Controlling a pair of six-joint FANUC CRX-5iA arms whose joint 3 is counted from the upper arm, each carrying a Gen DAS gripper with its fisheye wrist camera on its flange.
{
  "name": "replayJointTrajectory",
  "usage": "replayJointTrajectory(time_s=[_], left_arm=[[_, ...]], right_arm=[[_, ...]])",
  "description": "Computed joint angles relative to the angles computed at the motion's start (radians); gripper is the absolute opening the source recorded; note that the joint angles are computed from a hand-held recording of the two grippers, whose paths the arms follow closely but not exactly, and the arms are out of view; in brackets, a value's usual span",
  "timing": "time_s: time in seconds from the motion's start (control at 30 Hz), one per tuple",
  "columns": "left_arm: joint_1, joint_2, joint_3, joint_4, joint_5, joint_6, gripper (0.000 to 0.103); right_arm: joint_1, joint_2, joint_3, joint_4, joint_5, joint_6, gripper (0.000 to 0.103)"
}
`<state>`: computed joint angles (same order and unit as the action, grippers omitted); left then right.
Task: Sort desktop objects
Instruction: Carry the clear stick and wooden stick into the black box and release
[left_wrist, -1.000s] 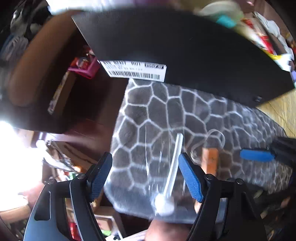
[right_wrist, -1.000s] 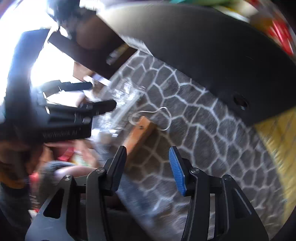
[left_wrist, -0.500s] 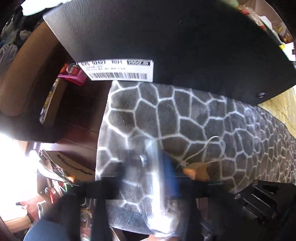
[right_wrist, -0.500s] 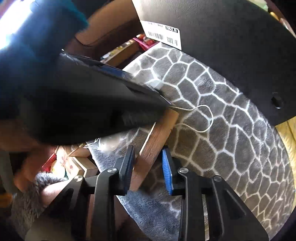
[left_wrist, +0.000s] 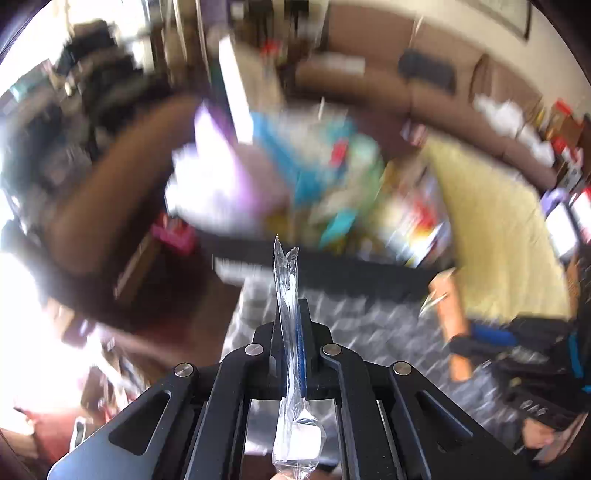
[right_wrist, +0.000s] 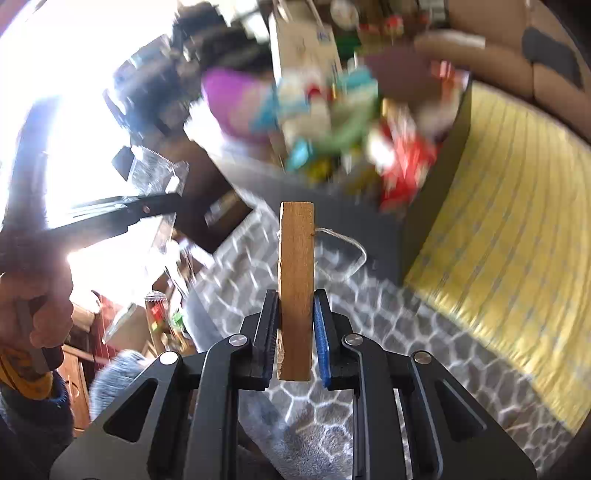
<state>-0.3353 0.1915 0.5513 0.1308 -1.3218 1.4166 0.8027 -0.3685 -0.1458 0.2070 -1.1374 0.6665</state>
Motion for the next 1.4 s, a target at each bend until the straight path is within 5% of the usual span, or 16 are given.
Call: replayJointTrajectory(time_s=[0.13, 0.23, 0.43, 0.57, 0.63, 0.7, 0.8, 0.97, 1.1, 1.2, 1.23, 1.3, 1.33, 1.37, 1.4], left_arm=[[-0.020, -0.022, 0.080, 0.005, 0.121, 0.073, 0.002], [-0.064, 0.010, 0.208, -0.064, 0.114, 0.143, 0.002], [-0.049, 0.084, 0.280, 0.114, 0.196, 0.134, 0.003], [-0.021, 0.148, 0.232, 0.259, 0.263, 0.131, 0.003], [-0.018, 0.137, 0.121, 0.306, 0.372, 0.102, 0.003], [-0.017, 0.146, 0.066, 0.306, 0.414, 0.104, 0.003], [-0.019, 0.158, -0.006, 0.310, 0.460, 0.102, 0.003], [-0.054, 0.190, 0.050, 0.158, 0.369, 0.189, 0.003], [-0.098, 0.273, 0.228, -0.039, 0.194, 0.315, 0.003], [-0.119, 0.268, 0.248, -0.101, 0.171, 0.334, 0.004], [-0.131, 0.266, 0.260, -0.134, 0.162, 0.332, 0.011], [-0.151, 0.248, 0.259, -0.185, 0.166, 0.337, 0.043], [-0.162, 0.233, 0.254, -0.219, 0.174, 0.352, 0.072], [-0.173, 0.219, 0.248, -0.245, 0.181, 0.370, 0.084], [-0.182, 0.205, 0.243, -0.269, 0.185, 0.380, 0.084]], right_arm=[[0.063, -0.054, -0.021, 0.160, 0.030, -0.075, 0.017], [0.098, -0.007, 0.033, 0.284, -0.050, -0.081, 0.017], [0.090, 0.048, 0.139, 0.397, -0.117, -0.034, 0.017], [0.013, 0.091, 0.188, 0.398, -0.032, 0.000, 0.017], [-0.035, 0.081, 0.149, 0.384, 0.083, -0.001, 0.017], [-0.089, 0.084, 0.105, 0.366, 0.187, -0.014, 0.017], [-0.144, 0.146, 0.087, 0.323, 0.214, -0.016, 0.017], [-0.183, 0.225, 0.069, 0.247, 0.215, 0.039, 0.017], [-0.195, 0.270, 0.109, 0.157, 0.155, 0.105, 0.017], [-0.200, 0.280, 0.131, 0.116, 0.105, 0.135, 0.018], [-0.203, 0.270, 0.123, 0.118, 0.108, 0.136, 0.021], [-0.203, 0.249, 0.112, 0.132, 0.105, 0.123, 0.036], [-0.195, 0.236, 0.106, 0.151, 0.096, 0.102, 0.043], [-0.189, 0.223, 0.102, 0.173, 0.086, 0.085, 0.043], [-0.183, 0.212, 0.101, 0.192, 0.074, 0.072, 0.043]])
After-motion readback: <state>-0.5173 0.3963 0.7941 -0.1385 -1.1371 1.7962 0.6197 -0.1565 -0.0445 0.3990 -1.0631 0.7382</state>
